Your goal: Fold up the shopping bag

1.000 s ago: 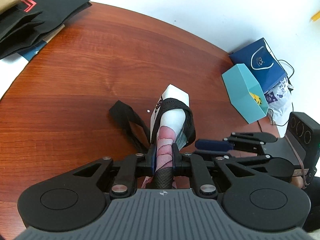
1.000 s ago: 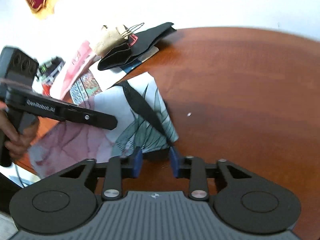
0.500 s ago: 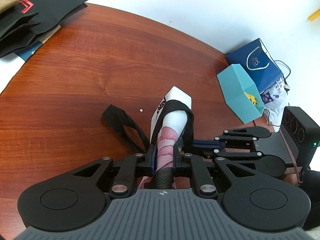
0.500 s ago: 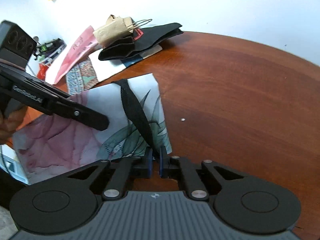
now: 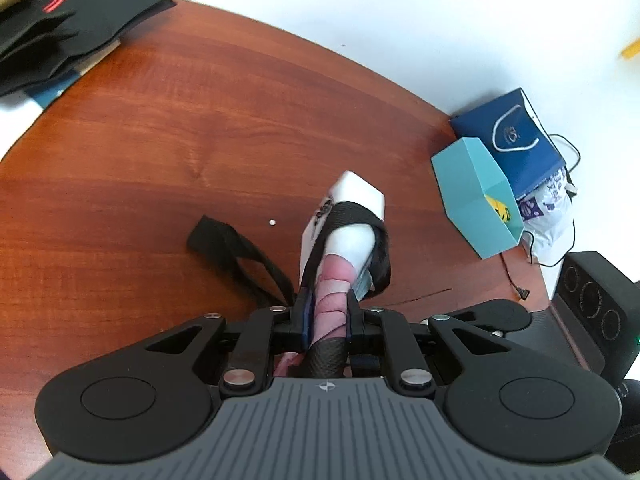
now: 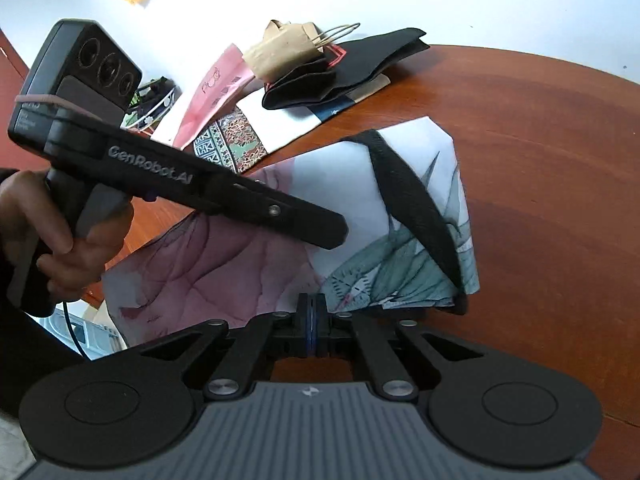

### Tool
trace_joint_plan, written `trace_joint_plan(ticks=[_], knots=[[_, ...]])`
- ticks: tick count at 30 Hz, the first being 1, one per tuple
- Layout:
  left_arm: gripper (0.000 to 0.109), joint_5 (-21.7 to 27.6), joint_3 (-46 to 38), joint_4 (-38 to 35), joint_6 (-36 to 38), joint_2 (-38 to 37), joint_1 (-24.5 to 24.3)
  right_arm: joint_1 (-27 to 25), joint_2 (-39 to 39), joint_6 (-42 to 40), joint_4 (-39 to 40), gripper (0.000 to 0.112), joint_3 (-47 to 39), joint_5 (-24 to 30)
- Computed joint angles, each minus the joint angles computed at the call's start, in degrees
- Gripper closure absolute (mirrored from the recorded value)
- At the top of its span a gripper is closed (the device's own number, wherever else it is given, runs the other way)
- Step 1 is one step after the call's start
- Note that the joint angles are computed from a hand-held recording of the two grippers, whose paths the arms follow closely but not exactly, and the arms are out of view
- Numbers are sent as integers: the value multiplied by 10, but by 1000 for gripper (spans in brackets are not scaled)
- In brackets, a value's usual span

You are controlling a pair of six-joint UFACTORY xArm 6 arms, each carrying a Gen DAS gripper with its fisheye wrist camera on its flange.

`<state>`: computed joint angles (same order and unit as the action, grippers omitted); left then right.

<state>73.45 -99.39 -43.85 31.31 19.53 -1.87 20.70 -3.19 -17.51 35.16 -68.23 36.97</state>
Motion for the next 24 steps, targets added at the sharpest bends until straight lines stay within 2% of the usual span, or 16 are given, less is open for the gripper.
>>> trace_joint_plan(ticks=[3, 5, 7, 8, 12, 15, 16, 18, 19, 22, 24], knots=[[92, 3, 0, 2, -8, 1, 4, -4, -19, 49, -78, 107, 16, -20], [92, 7, -1, 2, -11, 1, 4, -8, -31, 73, -124, 91, 28, -30], [92, 14, -4, 2, -12, 2, 4, -12, -38, 94, -159, 81, 36, -38], [92, 19, -6, 2, -13, 3, 5, -13, -39, 102, -174, 80, 40, -40], [92, 41, -14, 2, -7, 6, 5, -16, -37, 111, -198, 80, 45, -63], [92, 55, -16, 0, 3, 5, 5, -13, -28, 81, -199, 81, 41, -76], [93, 52, -12, 0, 6, 1, 5, -11, -25, 81, -212, 84, 39, -78], [92, 37, 1, 1, 5, -8, 3, -10, -17, 104, -262, 104, 32, -71], [92, 27, 9, 1, 1, -13, 3, -10, -13, 112, -278, 107, 28, -67], [92, -6, 37, 3, -9, -31, 1, -10, -6, 103, -273, 109, 18, -52], [92, -18, 48, 7, -17, -35, -1, -9, -3, 68, -243, 109, 11, -33]])
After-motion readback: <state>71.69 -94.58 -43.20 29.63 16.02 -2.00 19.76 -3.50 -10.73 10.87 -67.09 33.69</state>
